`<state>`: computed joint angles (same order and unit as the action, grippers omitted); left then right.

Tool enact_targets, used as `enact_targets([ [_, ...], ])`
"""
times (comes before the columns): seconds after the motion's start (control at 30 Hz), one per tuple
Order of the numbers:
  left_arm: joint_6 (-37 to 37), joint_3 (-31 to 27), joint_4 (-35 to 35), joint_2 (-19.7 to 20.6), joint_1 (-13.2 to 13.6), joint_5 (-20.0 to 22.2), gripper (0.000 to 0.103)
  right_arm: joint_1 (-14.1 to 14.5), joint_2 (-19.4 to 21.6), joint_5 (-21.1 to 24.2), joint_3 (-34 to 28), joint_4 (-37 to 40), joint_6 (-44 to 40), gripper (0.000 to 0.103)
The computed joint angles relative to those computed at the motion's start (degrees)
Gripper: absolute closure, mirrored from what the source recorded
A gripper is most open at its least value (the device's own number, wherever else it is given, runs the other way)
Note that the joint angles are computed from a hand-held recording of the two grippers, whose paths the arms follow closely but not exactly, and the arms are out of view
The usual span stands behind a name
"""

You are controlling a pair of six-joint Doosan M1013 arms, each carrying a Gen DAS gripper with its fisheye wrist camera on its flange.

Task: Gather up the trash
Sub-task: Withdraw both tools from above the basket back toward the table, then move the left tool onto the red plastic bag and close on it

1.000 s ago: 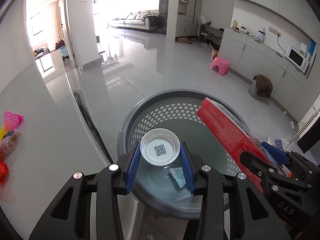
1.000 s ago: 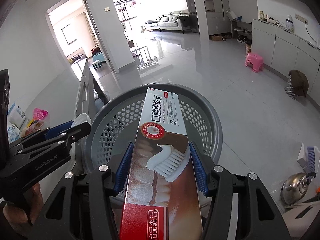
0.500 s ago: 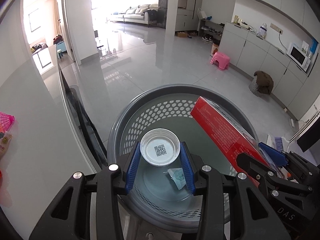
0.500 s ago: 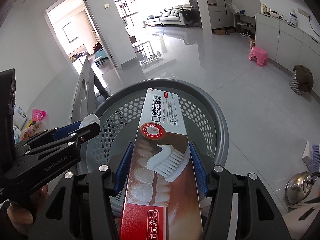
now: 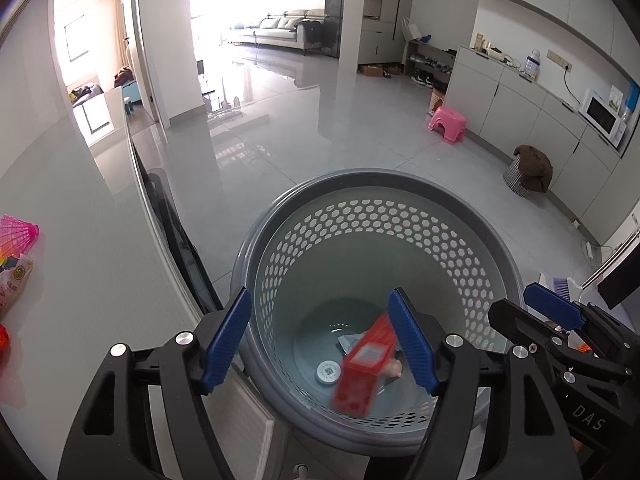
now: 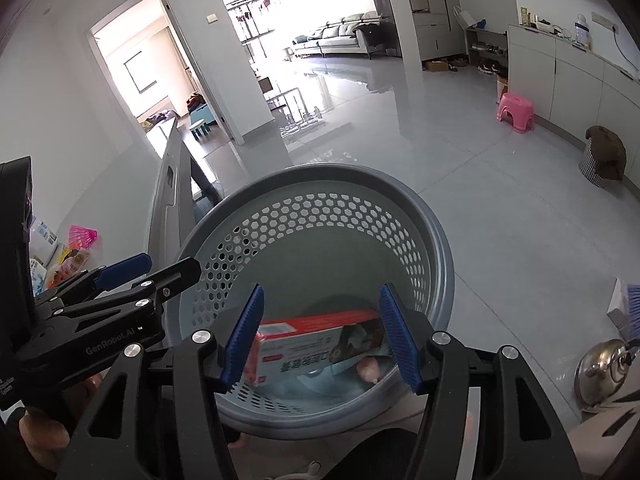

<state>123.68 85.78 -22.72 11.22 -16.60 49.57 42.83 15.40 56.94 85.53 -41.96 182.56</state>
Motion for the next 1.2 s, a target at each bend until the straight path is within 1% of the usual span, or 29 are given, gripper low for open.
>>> enact_targets([
  [0.43,0.62,0.57,-1.24,-1.26,1.32,-0.18,0.033,1.28,-0.02,0.63,-0.70,-0.96,1.03,0.045],
  [0.5,0.57,0.69,-1.53,-1.56,1.98,-0.01,0.033,1.63,-0.14,0.48,-0.70,-1.17,1.15,0.045],
  [0.57,0.79,0.85,-1.97,-1.83,2.48,-0.31,0.033,2.20,0.10,0.61,-1.15,-2.13,1.49,0.041],
  [0.67,0.63,1.41,-1.96,-2.55,3.69,-1.19,0.031,2.83,0.62,0.22,-2.16,-2.88,1.06,0.041],
  [0.77,0.44,1.32,-2.39,-2.88,5.36,-0.63,0.031,3.27,1.41,-0.09,-3.45,-3.04,0.09,0.041],
  [0.87,0.44,1.90,-2.65,-3.59,7.04,-1.36,0.029,3.53,2.32,-1.00,-4.89,-2.99,-1.06,0.040],
  [0.93,0.18,2.04,-2.79,-3.84,8.46,-1.68,0.029,3.69,3.22,-1.64,-6.29,-2.69,-2.10,0.038],
  [1.13,-2.16,1.99,-1.60,-4.09,13.03,-3.08,0.029,4.23,6.87,-3.36,-11.61,-0.71,-7.56,0.037],
  [1.2,-3.46,1.85,-0.79,-3.99,14.55,-3.70,0.028,4.31,8.21,-4.09,-13.59,0.14,-9.83,0.034],
])
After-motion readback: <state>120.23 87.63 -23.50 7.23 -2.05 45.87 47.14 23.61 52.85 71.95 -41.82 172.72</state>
